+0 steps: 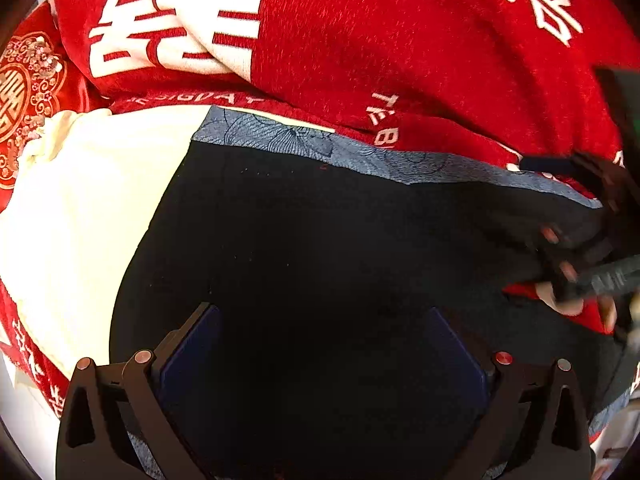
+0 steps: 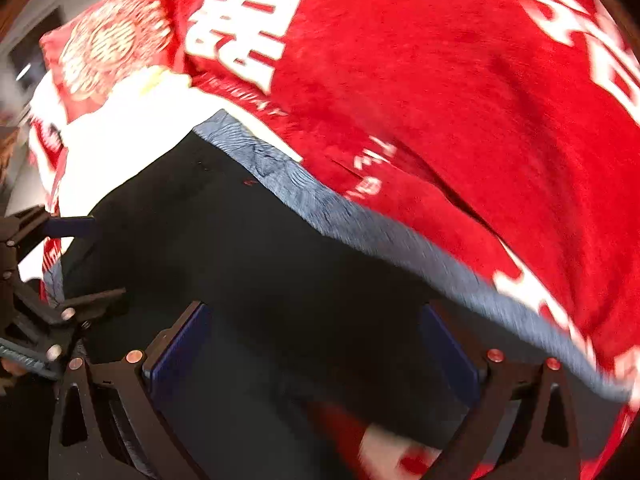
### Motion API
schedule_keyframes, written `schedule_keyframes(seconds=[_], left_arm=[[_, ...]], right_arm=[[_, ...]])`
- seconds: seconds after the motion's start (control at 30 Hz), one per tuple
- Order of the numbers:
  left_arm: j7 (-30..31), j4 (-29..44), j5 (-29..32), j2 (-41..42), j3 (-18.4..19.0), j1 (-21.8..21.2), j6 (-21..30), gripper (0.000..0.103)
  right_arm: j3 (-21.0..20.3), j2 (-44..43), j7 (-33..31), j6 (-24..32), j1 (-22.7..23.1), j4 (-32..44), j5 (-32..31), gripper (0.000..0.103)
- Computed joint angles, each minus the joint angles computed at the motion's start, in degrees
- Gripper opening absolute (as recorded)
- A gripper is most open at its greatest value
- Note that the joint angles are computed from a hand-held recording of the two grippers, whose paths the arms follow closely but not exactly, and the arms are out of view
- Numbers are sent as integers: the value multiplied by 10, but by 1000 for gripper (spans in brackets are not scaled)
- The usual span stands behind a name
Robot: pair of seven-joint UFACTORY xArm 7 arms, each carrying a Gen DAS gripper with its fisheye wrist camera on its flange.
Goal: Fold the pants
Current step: 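Grasp the patterned trouser edge with both grippers and lift it, then carry the held edge over the trousers with both grippers, folding them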
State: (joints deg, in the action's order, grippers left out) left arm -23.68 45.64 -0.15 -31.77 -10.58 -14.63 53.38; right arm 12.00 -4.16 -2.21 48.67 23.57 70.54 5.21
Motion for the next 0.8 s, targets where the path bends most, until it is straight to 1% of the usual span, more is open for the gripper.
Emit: schedule_keyframes(seconds=[0.07,0.13,0.17,0.2,0.27,0.4,0.47,0.5,0.53,0.57,0.6,0.63,0.67,0.7,0.77,0.8], left_arm=[[0,1,-3,12,3,1,-2,103],[-2,1,-6,22,6,4,-5,103],[-4,0,-7,26,7,5,-6,103],[-6,0,-7,31,10,7,-8,103],[-7,0,-10,38,13,9,-12,103],[-6,5,-10,54,18,13,-21,103],[-5,11,-11,63,20,15,-25,103],[-4,14,-11,67,20,15,-28,103],[-5,17,-8,73,19,17,-29,103],[-6,19,-6,76,18,17,-29,103],[-5,19,-5,77,18,17,-31,103],[-5,21,-6,80,19,17,-33,103],[-4,22,-7,82,19,16,-34,103],[-5,23,-7,83,19,15,-34,103],[-6,25,-6,82,17,15,-33,103],[-6,25,-7,80,18,14,-32,103]], right_arm=[[-6,56,-51,0,-3,45,25,103],[-6,101,-110,-2,-10,81,69,103],[-4,126,-136,0,-13,102,80,102],[-4,142,-152,5,-16,115,84,100],[-1,192,-179,35,-21,163,87,96],[-1,262,-208,88,-25,231,76,85],[3,289,-222,114,-33,257,91,82],[8,293,-232,117,-39,261,106,76],[15,299,-249,134,-49,273,129,66],[19,306,-257,153,-53,285,143,42],[16,303,-256,153,-50,284,140,36],[13,295,-262,150,-46,277,134,32],[11,287,-266,148,-43,269,128,24],[8,282,-264,146,-40,264,123,14],[4,270,-252,142,-37,258,122,9],[2,267,-249,141,-37,259,121,8]])
